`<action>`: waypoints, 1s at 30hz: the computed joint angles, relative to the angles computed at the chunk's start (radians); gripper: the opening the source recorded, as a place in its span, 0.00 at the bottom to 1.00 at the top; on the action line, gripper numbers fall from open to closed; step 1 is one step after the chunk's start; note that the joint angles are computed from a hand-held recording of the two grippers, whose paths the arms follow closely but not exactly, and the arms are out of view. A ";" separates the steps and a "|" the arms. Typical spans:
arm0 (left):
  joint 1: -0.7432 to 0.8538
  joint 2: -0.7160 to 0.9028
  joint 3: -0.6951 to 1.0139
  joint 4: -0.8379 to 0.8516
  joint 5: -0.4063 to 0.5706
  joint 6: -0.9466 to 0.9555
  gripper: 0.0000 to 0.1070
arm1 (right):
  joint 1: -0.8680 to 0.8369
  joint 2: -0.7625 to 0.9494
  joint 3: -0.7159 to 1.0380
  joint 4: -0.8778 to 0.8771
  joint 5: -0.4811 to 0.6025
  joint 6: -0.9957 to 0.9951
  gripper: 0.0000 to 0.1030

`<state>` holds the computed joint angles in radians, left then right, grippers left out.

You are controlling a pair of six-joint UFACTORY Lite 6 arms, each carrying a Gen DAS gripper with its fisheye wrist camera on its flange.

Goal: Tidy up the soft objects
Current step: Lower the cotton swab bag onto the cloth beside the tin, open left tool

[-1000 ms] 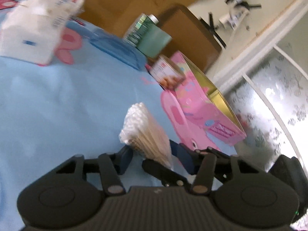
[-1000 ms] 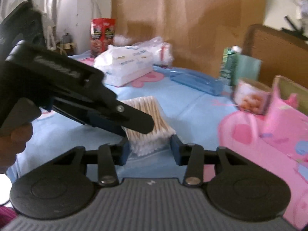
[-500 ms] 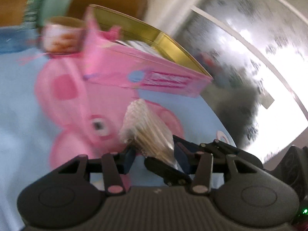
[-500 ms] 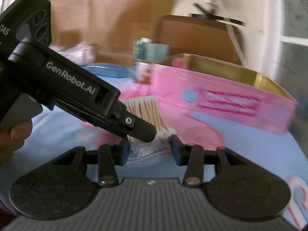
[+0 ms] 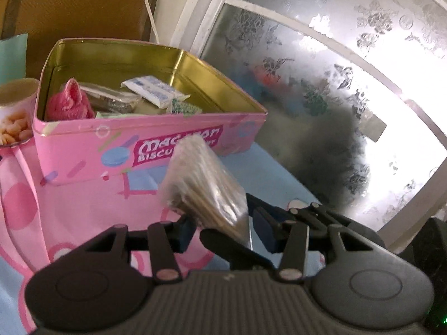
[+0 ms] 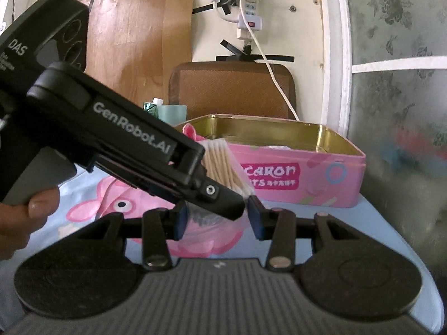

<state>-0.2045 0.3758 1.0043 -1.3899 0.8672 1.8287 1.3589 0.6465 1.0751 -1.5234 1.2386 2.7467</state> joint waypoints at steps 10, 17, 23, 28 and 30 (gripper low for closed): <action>0.058 -0.128 -0.189 -0.160 -0.190 0.275 0.76 | -0.022 0.002 0.014 -0.043 -0.153 0.078 0.59; 0.211 -0.177 -0.264 -0.246 -0.234 0.446 0.94 | -0.055 0.122 0.250 0.018 -0.216 -0.166 0.69; 0.383 -0.109 -0.195 -0.313 -0.227 0.503 0.94 | -0.076 0.162 0.371 0.044 -0.279 -0.272 0.63; 0.485 0.020 -0.067 -0.425 -0.283 0.549 0.96 | -0.102 0.269 0.583 0.075 -0.318 -0.470 0.54; 0.513 0.072 -0.002 -0.439 -0.292 0.538 0.96 | -0.118 0.316 0.675 0.090 -0.342 -0.548 0.53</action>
<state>0.3081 0.4481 1.0024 -1.8289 0.5747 2.3669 1.2407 0.9626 1.7506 -1.4334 0.8966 2.1982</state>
